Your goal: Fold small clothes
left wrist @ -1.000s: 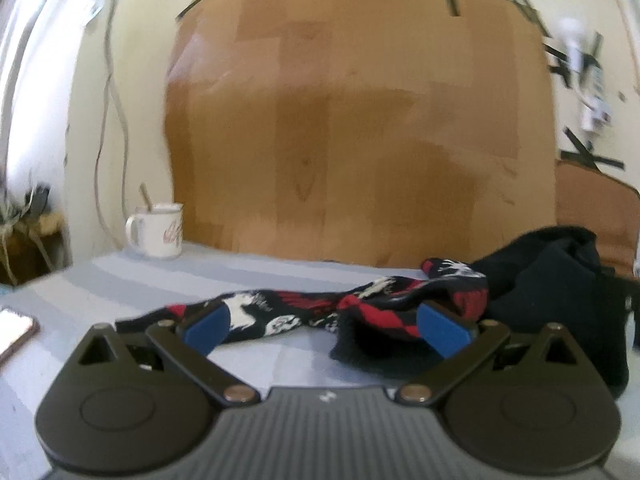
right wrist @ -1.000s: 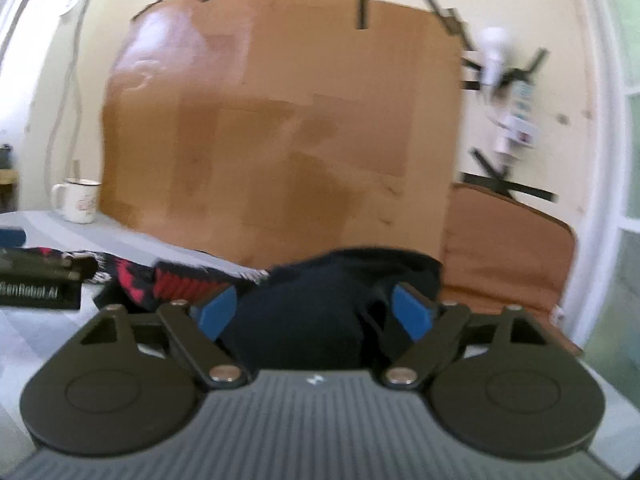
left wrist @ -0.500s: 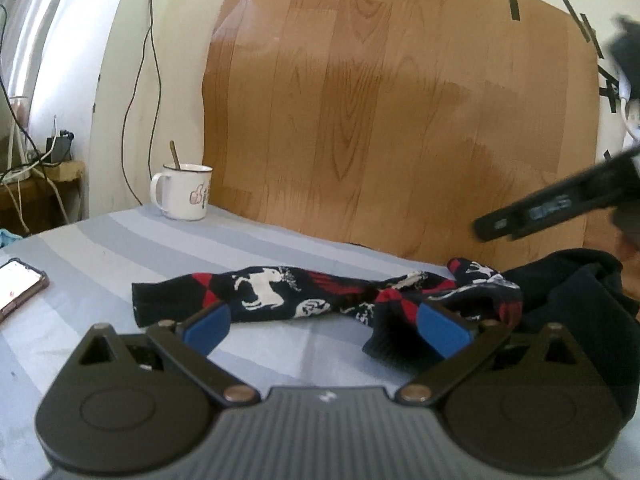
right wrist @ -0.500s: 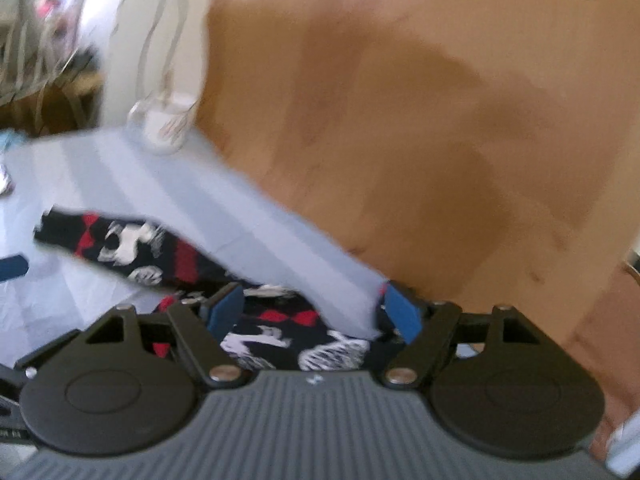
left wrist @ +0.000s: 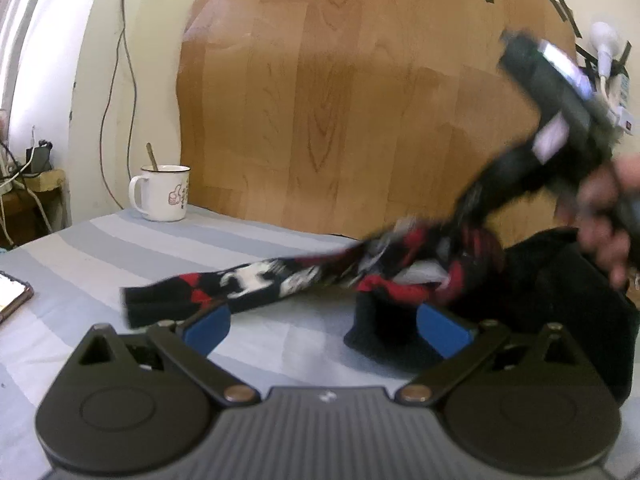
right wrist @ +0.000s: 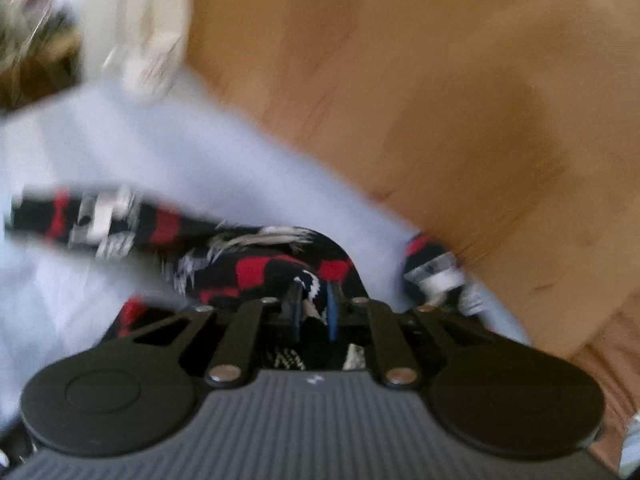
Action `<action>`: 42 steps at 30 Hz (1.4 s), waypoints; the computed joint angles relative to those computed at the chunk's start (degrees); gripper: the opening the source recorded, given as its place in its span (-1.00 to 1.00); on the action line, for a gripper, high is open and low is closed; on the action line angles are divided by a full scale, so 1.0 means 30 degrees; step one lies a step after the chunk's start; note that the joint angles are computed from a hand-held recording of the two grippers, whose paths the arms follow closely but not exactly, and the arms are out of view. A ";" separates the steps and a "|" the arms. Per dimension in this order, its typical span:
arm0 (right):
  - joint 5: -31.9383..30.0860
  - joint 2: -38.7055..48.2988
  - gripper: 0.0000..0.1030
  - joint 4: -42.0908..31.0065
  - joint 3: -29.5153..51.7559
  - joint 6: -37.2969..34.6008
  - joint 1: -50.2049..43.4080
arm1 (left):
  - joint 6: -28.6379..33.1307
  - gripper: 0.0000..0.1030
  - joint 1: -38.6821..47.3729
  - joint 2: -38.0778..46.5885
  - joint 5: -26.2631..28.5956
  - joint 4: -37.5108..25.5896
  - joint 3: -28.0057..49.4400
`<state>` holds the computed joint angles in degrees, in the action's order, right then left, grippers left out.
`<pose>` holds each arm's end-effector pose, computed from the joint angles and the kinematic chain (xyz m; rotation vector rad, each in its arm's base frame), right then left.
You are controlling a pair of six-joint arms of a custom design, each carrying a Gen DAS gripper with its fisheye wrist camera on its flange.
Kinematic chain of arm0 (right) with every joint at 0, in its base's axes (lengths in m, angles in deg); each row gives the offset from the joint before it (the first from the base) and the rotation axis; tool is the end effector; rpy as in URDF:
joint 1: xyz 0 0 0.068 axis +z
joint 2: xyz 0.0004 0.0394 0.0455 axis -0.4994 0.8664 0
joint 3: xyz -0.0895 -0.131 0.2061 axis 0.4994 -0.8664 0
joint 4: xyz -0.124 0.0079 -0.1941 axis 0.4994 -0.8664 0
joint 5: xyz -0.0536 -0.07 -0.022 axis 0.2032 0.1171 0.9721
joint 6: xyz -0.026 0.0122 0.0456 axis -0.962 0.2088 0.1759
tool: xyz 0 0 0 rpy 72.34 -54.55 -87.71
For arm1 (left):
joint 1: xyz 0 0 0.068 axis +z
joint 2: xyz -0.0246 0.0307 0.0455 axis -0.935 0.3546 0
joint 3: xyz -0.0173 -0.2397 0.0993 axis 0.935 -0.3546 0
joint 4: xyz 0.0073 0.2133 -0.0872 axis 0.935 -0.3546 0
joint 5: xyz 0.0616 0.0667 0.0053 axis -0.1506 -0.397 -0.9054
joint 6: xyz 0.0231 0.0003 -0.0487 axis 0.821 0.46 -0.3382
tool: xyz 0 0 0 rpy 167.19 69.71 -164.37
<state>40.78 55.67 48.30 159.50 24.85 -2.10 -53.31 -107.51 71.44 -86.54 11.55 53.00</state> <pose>0.3578 0.1896 0.2212 -0.9065 2.1093 0.0981 0.2422 -0.1568 0.1653 -0.3849 1.8856 0.0964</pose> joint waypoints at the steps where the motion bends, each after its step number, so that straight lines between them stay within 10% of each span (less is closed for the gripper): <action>1: -0.0062 -0.0718 -0.72 0.0439 -0.0352 0.0346 -0.0380 | 0.0194 1.00 -0.0094 0.0031 -0.0088 0.0225 -0.0082; 16: -0.6794 -1.0211 -0.71 0.6831 -1.0502 0.4445 -1.8847 | 0.6402 1.00 -0.1581 0.1586 0.1045 0.1603 0.1907; 20: -0.8934 -0.8942 0.09 0.6149 -1.2076 0.2443 -2.2684 | 1.0393 1.00 -0.1970 0.3240 0.1422 0.3427 0.3392; 22: -1.0713 -0.9658 0.10 0.7363 -1.4047 0.1138 -2.4155 | 1.2139 1.00 -0.1798 0.4340 0.1634 0.4091 0.4435; 27: -1.4346 -1.1388 0.19 1.1088 -1.8940 -0.6656 -2.4354 | 1.5239 0.99 -0.0777 0.7129 0.3259 0.3451 0.8266; 31: -1.3262 -1.0963 0.19 1.3707 -2.1472 -1.0419 -2.1454 | 1.8308 0.96 -0.0195 0.8823 0.5564 0.4184 0.9991; 42: -0.6895 -0.3755 0.15 2.1872 -1.9465 -0.9158 -1.7420 | 2.0431 0.64 0.2077 1.1265 1.3193 0.2112 1.4045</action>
